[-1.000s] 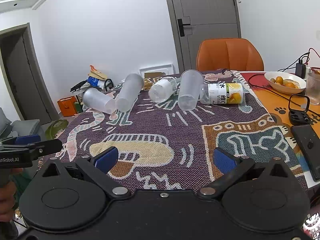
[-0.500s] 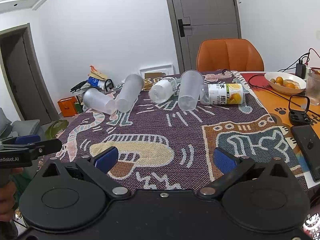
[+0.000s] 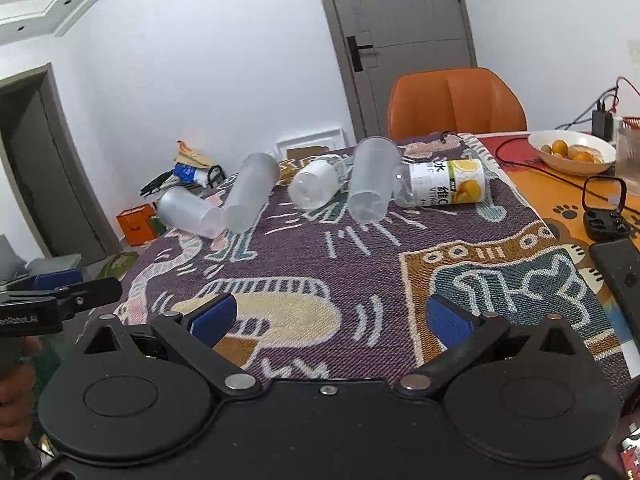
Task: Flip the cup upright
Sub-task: 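Move the left gripper toward the lying lemon-printed bottle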
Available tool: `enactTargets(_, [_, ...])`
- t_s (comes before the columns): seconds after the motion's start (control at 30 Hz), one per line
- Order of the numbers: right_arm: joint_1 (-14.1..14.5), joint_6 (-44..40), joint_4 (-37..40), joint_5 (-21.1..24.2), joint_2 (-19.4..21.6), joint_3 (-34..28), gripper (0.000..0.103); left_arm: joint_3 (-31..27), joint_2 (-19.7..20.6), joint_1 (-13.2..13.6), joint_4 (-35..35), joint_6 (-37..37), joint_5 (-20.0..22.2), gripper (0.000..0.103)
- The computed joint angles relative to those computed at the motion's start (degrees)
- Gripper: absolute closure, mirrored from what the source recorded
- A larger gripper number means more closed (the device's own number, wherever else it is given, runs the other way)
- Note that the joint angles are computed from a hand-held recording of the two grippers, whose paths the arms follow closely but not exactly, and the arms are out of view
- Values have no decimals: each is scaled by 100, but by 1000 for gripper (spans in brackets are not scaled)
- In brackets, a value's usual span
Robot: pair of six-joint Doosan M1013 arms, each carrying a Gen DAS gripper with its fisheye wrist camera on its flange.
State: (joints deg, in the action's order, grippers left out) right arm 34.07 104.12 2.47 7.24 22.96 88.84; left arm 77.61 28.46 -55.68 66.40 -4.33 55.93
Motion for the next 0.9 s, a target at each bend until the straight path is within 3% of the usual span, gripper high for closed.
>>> enactTargets(0.3, [-224, 256, 261, -85, 297, -239, 0, -480, 334, 256, -284, 583, -339, 4])
enactTargets(0.5, [-362, -623, 1342, -50, 500, -469, 0, -815, 553, 422, -544, 872, -502, 5])
enactTargets(0.63, [-428, -575, 1381, 90, 644, -675, 0, -1073, 709, 519, -741, 1137, -532, 5])
enactTargets(0.9, [-553, -1237, 2419, 167, 939, -1042, 0, -1693, 1079, 692, -1206, 2076, -553, 5])
